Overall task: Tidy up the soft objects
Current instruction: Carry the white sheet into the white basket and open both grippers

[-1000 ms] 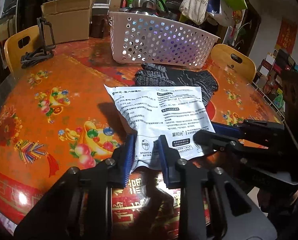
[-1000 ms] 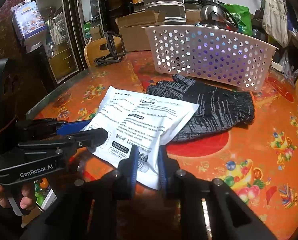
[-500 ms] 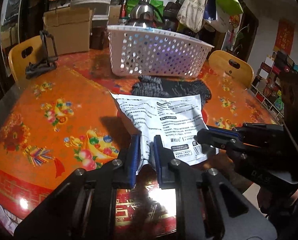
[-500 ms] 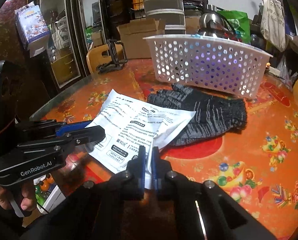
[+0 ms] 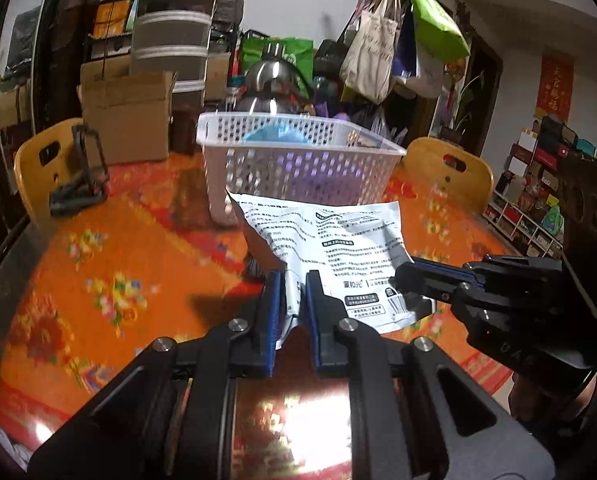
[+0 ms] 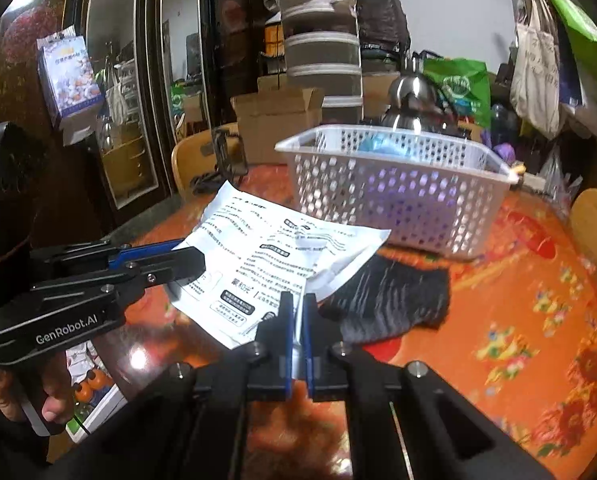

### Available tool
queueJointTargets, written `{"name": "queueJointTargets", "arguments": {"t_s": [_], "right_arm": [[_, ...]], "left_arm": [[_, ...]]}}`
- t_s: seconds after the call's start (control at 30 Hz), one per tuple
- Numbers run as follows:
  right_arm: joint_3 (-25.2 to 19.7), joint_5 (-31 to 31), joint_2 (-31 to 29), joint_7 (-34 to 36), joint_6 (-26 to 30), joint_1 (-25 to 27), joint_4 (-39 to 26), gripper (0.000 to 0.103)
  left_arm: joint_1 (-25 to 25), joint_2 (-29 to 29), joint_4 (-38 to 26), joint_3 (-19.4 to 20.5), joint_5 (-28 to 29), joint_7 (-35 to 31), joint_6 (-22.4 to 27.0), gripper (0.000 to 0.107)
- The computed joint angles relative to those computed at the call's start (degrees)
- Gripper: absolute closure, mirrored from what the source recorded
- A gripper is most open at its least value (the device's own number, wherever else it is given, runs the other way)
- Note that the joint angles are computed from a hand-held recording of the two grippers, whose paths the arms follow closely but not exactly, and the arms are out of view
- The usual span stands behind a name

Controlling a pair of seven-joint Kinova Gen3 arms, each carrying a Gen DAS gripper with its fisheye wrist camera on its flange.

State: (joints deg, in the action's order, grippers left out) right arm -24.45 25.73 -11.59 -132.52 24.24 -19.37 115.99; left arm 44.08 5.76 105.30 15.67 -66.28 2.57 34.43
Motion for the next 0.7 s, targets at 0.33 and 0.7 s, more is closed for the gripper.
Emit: {"name": "queueJointTargets", "arguments": {"t_s": [0.33, 0.7], "right_arm": [[4.25, -0.41, 0.55, 7.54, 3.02, 0.95, -8.33, 0.101], [12.07, -2.9, 10.6, 20.65, 7.07, 0.37, -27.58, 0.101]], "left_arm": [[1.65, 2.53, -12.21, -6.03, 5.23, -13.25, -0.99, 0.096], [-10.58, 15.88, -40.94, 0.92, 17.96, -38.54, 3.44, 0.096]]}}
